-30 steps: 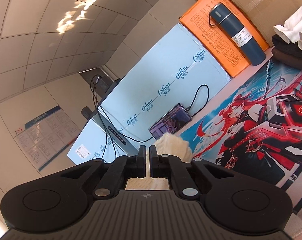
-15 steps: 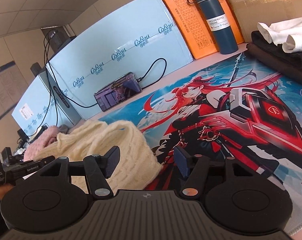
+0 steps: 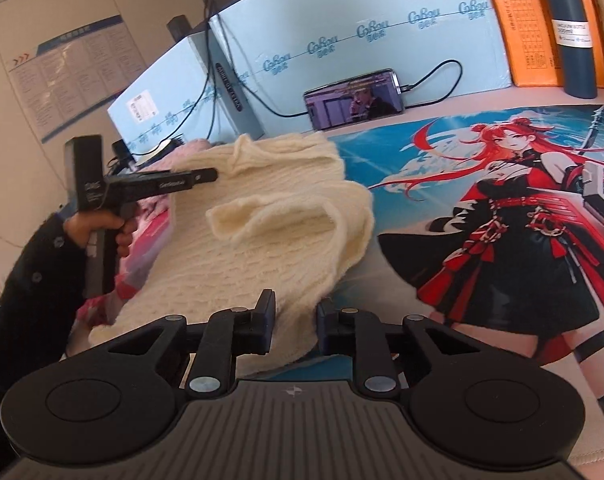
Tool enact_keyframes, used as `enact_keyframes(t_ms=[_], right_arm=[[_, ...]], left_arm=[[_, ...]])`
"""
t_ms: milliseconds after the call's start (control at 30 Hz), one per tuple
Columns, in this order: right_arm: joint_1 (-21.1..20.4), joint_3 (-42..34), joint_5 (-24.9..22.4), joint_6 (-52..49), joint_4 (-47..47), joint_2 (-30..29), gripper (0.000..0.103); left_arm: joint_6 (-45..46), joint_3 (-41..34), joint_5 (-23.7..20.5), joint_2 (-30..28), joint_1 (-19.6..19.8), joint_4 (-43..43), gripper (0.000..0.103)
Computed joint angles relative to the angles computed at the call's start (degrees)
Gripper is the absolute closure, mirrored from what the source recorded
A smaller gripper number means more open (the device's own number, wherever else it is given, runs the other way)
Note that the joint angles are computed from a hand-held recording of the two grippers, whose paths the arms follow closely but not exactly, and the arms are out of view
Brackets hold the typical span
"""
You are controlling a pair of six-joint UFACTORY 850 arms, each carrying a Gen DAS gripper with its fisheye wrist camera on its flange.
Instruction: Fold clothes
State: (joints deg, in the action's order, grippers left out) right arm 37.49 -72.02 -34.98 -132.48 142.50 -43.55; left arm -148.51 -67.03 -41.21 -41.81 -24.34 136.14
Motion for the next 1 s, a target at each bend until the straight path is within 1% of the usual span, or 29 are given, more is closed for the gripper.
enact_keyframes(t_ms=[33,67,100,133,167,200,233,267,333,367,400,433,533,600,633,700,733,800,833,867,900,1000], right_arm=[[0.1,0.1,-0.9,0.8,-3.0,0.1,0.079],[0.3,0.2,-1.1,0.7,-4.1,0.2,0.072],[0.5,0.2,-0.7,-0.5,-3.1,0.4,0.066],[0.7,0.3,-0.2,-1.6,-2.0,0.6,0.056],[0.9,0.4,0.3,-3.5,-0.1,0.8,0.052],[1.0,0.4,0.9,-6.0,2.8,1.1,0.052],[1.0,0.1,1.4,-8.2,4.6,1.1,0.048],[1.1,-0.7,1.9,-9.8,5.2,0.7,0.043],[1.1,-2.4,3.0,-13.0,6.4,0.1,0.037],[1.2,-3.2,3.5,-14.7,7.0,-0.3,0.036],[1.3,-4.5,4.3,-15.9,6.9,-0.9,0.035],[1.5,-6.1,5.6,-16.5,5.8,-1.8,0.031],[2.5,-11.1,10.0,-19.2,4.9,-4.4,0.030],[2.9,-14.0,12.0,-18.8,3.0,-6.0,0.030],[2.9,-15.3,12.6,-17.4,1.1,-6.8,0.032],[3.1,-17.4,13.9,-13.9,-2.6,-8.2,0.050],[3.2,-17.9,14.4,-13.5,-2.7,-8.5,0.066],[3.2,-17.3,13.6,-13.7,-2.4,-8.4,0.078],[3.0,-16.9,12.7,-11.3,-4.5,-8.2,0.086],[2.8,-16.6,11.5,-7.1,-8.4,-8.0,0.087],[2.8,-16.3,10.7,-5.3,-10.6,-7.8,0.089],[3.7,-15.6,10.4,-5.4,-12.7,-7.5,0.089]], left_arm=[[3.1,-1.3,0.0,-0.7,-0.2,-2.5,0.064],[6.4,-2.2,-1.5,-1.4,-0.7,-6.0,0.045],[7.9,-2.4,-3.1,-1.6,-1.1,-7.9,0.035],[7.4,-1.5,-4.9,-1.2,-1.3,-8.2,0.024],[6.8,-0.6,-6.5,-0.8,-1.5,-8.4,0.019],[4.7,1.0,-6.4,0.5,-1.4,-8.1,0.018],[2.7,2.7,-6.2,1.7,-1.2,-7.7,0.016],[0.7,4.3,-6.0,2.9,-1.0,-7.4,0.014],[-4.6,7.4,-3.5,5.1,-0.7,-5.0,0.014],[-7.3,8.9,-2.3,6.2,-0.5,-3.6,0.014],[-9.6,10.0,-1.5,6.8,-0.5,-1.9,0.014],[-12.0,11.1,-0.7,7.4,-0.4,0.0,0.014],[-19.6,13.0,2.3,8.2,0.0,8.2,0.014],[-21.0,12.4,4.0,7.4,0.1,10.7,0.014],[-21.7,12.1,4.9,7.1,0.2,12.0,0.014],[-23.1,11.3,5.9,6.2,0.3,14.1,0.014],[-24.6,11.0,6.5,5.9,0.5,16.0,0.014],[-26.4,10.3,7.0,5.5,0.8,18.4,0.014],[-26.5,9.9,7.1,5.2,0.8,18.9,0.014],[-25.5,9.0,7.4,4.7,0.8,18.6,0.013],[-25.1,8.2,7.7,4.2,0.9,18.6,0.013],[-25.0,5.6,8.7,2.7,1.4,20.4,0.013]])
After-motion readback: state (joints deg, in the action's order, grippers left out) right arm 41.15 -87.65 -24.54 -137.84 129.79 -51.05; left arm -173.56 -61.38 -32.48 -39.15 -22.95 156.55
